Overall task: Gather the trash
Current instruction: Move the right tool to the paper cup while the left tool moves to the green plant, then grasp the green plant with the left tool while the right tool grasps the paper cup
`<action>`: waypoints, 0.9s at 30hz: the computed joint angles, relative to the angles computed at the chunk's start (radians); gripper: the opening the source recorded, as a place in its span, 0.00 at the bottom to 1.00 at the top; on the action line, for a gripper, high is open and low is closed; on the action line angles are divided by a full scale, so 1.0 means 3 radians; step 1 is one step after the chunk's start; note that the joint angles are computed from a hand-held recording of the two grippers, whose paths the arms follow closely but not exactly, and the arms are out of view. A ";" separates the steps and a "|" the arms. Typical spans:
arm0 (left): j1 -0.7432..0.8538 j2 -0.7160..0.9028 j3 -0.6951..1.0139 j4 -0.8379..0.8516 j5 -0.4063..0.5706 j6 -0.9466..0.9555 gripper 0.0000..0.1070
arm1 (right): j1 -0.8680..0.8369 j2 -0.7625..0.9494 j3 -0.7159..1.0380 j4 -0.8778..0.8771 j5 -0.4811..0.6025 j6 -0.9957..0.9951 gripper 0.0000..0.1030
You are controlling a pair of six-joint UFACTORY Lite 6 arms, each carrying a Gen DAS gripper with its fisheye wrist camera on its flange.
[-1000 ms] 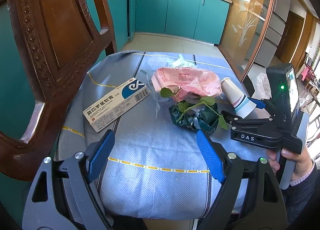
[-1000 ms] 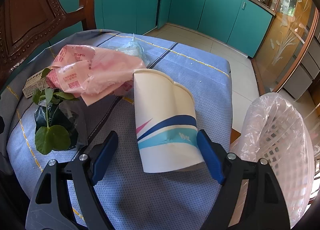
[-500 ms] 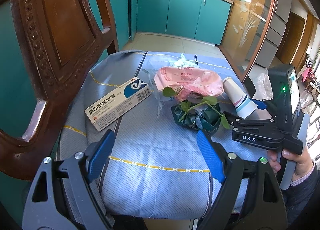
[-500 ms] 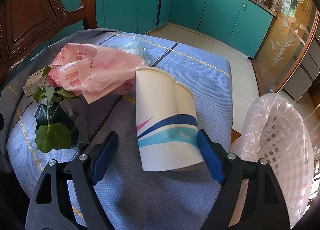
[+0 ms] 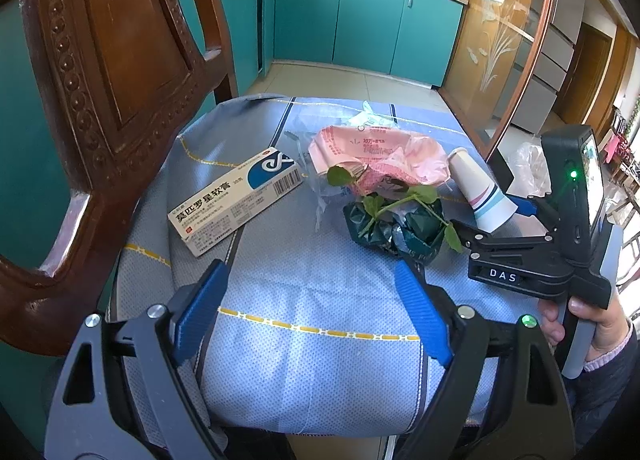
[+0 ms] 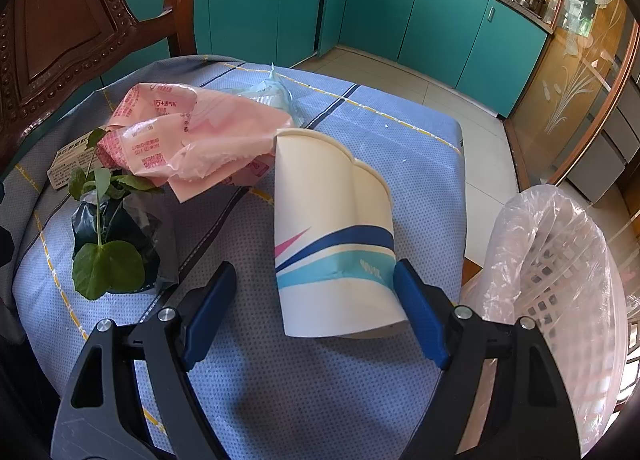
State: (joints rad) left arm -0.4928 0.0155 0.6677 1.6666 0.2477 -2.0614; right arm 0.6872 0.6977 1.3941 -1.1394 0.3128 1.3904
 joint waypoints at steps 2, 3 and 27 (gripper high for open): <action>-0.0001 0.0002 0.0001 0.0000 0.0001 -0.0003 0.80 | -0.0001 0.0001 0.0003 0.0007 -0.0003 -0.0012 0.77; -0.0001 0.0004 0.0000 -0.0002 0.0000 -0.0003 0.80 | -0.0001 -0.0001 -0.0001 0.0005 -0.0005 -0.0014 0.77; 0.0016 0.0339 0.0399 0.0799 -0.0255 -0.0725 0.58 | -0.0046 -0.0164 -0.0178 -0.0048 -0.0080 0.0045 0.77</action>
State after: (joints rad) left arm -0.4881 0.1172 0.7874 1.9063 0.1711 -2.2789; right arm 0.6735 0.6486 1.3407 -1.1539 0.2887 1.4040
